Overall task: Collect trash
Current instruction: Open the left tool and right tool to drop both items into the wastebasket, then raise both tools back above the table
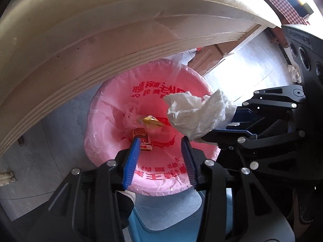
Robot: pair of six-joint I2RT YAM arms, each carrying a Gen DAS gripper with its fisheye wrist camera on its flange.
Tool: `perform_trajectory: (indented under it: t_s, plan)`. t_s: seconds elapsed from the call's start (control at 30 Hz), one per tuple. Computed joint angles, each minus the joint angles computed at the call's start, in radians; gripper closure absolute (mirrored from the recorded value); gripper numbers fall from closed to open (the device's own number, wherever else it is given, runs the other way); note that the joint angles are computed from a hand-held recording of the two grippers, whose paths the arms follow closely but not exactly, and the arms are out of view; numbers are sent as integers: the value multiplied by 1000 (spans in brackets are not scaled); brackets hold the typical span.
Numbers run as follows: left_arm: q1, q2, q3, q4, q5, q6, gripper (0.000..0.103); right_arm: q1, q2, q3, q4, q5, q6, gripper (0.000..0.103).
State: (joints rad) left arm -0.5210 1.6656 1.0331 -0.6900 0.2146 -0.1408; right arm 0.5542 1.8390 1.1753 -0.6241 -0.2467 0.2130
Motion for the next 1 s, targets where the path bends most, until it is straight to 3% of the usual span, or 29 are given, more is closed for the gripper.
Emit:
perform_trajectory:
  t_s: [0.07,0.27,0.57,0.73,0.87,1.0]
  plan:
    - [8,-4,0,-2,-3,-2,54,0,-1,-2,3,11,4,66]
    - [9,-20,-8,3,-21,-6,51,-5,-2,-5,13,11,7,59]
    - [-18,-78,-19,-20,-70,-10,47,-10,-54,-8,8,-6,26,57]
    - [-58,-179,12,-109,-110,-13,47,0,-154,0,-45,-2,46,55]
    - [-92,-271,83,-234,-184,0,36,1,-268,22,-109,19,53,52]
    - [-68,-311,255,-396,-242,23,36,-7,-343,113,-188,55,37,50]
